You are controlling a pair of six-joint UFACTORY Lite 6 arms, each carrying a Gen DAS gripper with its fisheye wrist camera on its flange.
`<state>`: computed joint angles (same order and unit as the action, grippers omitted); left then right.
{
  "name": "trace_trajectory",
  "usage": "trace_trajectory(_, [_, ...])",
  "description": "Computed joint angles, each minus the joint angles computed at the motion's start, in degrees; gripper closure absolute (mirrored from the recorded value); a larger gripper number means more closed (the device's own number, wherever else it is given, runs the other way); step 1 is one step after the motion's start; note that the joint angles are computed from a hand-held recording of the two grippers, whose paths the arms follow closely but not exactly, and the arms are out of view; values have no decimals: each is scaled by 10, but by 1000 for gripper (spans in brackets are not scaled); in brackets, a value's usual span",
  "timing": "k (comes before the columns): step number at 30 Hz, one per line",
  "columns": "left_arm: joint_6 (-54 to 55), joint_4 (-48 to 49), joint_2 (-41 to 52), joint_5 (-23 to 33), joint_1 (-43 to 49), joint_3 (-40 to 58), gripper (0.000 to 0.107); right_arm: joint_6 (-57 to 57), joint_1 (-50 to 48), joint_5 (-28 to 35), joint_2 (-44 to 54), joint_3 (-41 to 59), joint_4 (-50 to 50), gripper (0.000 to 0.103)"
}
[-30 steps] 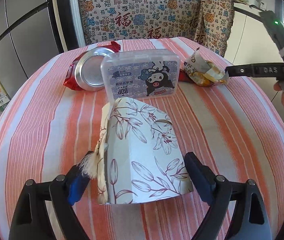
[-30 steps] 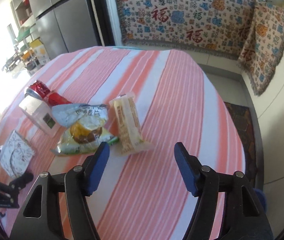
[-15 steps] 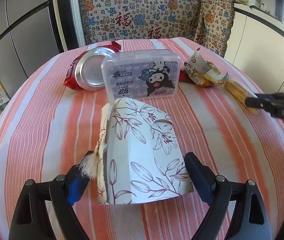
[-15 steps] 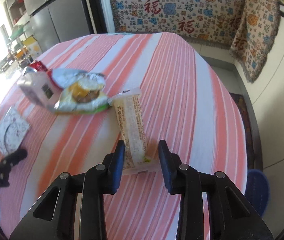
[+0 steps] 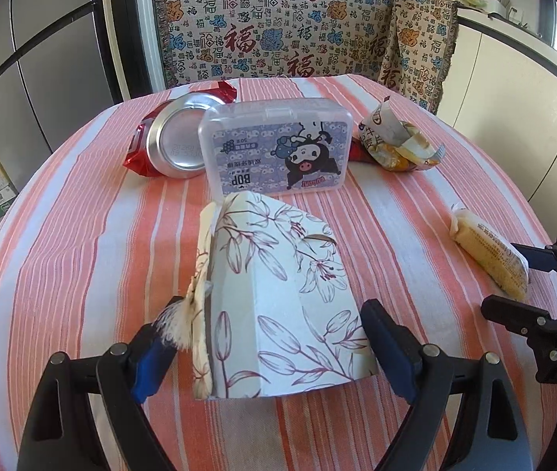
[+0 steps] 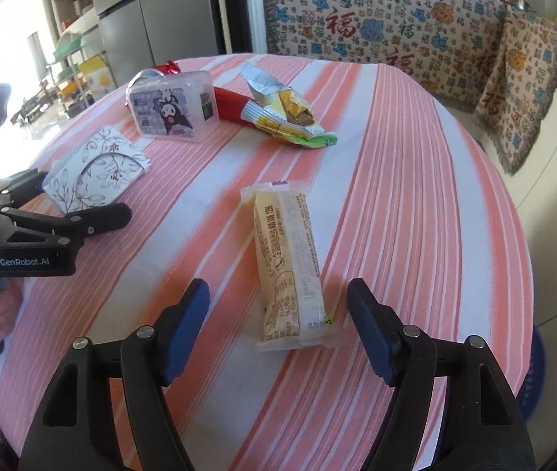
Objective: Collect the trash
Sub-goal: 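Grasp the floral tissue box with the left tool while the right tool grasps the snack bar wrapper, then carry the tissue box and snack bar wrapper over the blue wastebasket and open both tools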
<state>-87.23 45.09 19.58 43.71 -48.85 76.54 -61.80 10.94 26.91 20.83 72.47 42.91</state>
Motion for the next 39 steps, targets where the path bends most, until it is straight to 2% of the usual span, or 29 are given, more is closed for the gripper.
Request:
trace_trajectory(3, [31,-2,-59,-65,5,-66,16,71,-11,64,19,53,-93,29])
trace_trajectory(10, [55,-33,-106,-101,12,-100,16,163,2,168,88,196,-190,29])
trace_trajectory(16, [67,-56,-118,-122,40,-100,18,232,31,184,137,270,-246,33])
trace_trajectory(17, [68,-54,-123,-118,41,-99,21,237,32,186,139,272,-244,44])
trace_trajectory(18, [69,-52,-125,-118,42,-98,33,235,30,191,146,281,-237,52])
trace_trajectory(19, [78,-56,-127,-118,45,-97,42,228,26,196,147,283,-227,72])
trace_trajectory(20, [90,-64,-124,-109,46,-90,61,225,25,190,141,275,-221,84])
trace_trajectory(24, [65,-55,-141,-111,44,-105,70,194,10,183,103,236,-180,88])
trace_trajectory(32, [-17,-8,-145,-64,-27,-82,71,142,-38,206,55,193,-104,88])
trace_trajectory(39, [19,-26,-45,-30,-64,59,71,105,-93,239,38,174,-59,88])
